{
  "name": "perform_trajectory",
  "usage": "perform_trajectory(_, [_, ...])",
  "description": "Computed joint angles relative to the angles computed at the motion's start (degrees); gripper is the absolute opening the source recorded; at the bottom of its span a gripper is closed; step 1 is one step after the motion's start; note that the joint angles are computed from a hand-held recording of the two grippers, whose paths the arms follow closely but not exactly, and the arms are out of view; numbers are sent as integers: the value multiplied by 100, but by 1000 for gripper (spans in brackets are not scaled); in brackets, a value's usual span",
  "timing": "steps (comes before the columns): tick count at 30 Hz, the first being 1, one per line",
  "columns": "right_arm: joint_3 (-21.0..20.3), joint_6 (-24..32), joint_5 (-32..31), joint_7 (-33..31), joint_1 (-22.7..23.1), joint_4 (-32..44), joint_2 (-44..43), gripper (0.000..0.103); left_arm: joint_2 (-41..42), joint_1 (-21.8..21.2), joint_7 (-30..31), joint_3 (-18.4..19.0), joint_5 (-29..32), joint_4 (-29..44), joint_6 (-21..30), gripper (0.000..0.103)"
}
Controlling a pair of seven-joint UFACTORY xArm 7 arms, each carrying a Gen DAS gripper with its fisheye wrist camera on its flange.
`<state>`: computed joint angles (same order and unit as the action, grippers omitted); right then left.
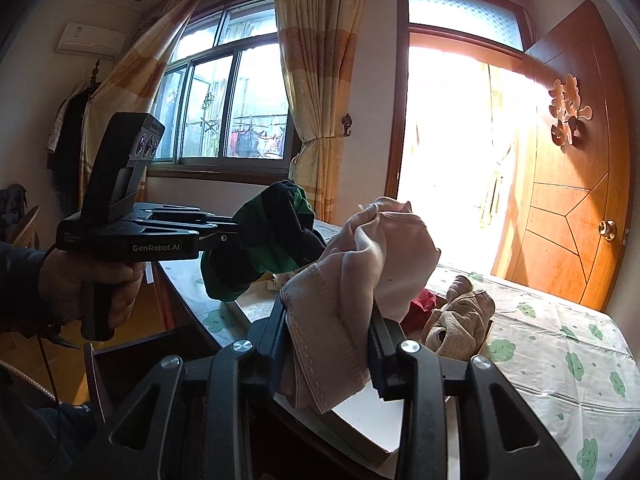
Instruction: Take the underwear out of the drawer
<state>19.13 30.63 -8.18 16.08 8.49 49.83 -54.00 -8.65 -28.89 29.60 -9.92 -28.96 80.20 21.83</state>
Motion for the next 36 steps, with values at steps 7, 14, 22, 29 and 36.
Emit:
perform_trajectory(7, [-114, 171, -20, -24, -119, 218, 285, 37, 622, 172, -696, -213, 852, 744, 285, 15])
perform_trajectory(14, [-219, 464, -82, -12, -298, 591, 684, 37, 1303, 208, -1319, -334, 1454, 1680, 709, 15])
perform_trajectory(22, [-327, 690, -223, -113, -420, 969, 1036, 37, 1834, 52, -1765, -359, 2119, 2445, 1078, 15])
perform_trajectory(29, [-398, 903, -320, -129, -535, 1348, 1376, 38, 2321, -139, -2093, -300, 2519, 3156, 1450, 15])
perform_trajectory(36, [-415, 1017, -407, -50, -591, 1496, 1574, 38, 2907, -424, -2354, -134, 2952, 4162, 1933, 15])
